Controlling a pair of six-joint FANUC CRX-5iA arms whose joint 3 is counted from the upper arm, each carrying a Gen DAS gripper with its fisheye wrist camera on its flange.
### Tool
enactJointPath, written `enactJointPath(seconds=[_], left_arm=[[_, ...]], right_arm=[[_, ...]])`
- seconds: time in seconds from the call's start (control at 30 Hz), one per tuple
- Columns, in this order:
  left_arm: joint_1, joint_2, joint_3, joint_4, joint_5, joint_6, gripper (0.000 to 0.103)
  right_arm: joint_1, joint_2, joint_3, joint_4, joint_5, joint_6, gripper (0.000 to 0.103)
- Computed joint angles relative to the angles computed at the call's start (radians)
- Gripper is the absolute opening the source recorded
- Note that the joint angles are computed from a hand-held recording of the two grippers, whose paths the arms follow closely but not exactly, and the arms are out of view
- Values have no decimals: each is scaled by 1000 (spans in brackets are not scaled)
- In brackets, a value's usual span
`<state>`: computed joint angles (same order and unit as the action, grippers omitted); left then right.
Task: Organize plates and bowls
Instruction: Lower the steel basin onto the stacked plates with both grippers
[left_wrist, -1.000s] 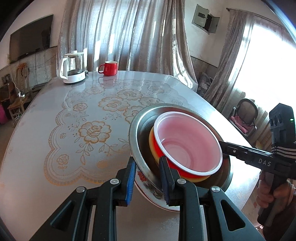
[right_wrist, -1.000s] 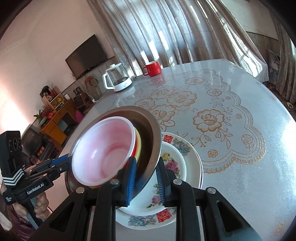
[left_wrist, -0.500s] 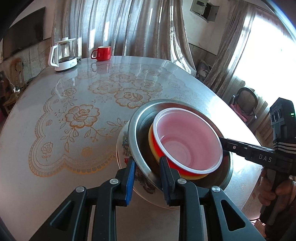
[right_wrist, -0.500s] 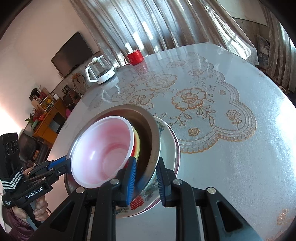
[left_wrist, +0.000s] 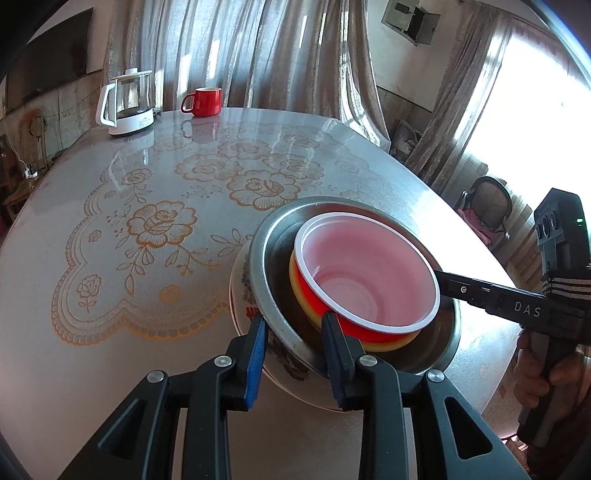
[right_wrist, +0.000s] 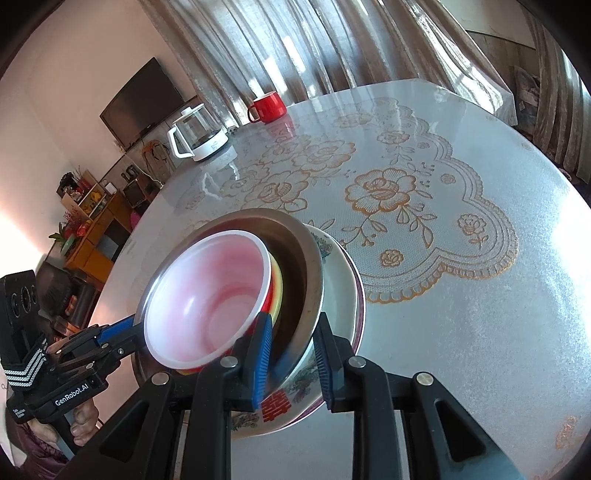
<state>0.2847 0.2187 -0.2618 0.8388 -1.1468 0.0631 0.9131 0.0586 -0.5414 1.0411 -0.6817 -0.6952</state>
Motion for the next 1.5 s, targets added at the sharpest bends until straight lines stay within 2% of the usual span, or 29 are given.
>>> enactJointPath(seconds=[0.23,0.6,0.77,0.9,1.27,1.5], left_arm=[[1,-3,-6,5,3,-5,31],[3,-14,-20,10,13,-7,32],[1,-19,-26,15,25,-8,32],[0,-26,-39,24,40,-7,33],[-5,-43,-62,36,73,-12,33],[-3,-54,-75,45,85,-24,34]], right_arm=[[2,-11,-14,24,9,-26,30],[16,-30,-38,67,-2,-71,30],[30,-15,-21,50,-37,-42,27],[36,-4,-13,41,-61,-42,18],[30,10,-6,45,-68,-52,18],[26,-1,-19,58,-40,-74,21]])
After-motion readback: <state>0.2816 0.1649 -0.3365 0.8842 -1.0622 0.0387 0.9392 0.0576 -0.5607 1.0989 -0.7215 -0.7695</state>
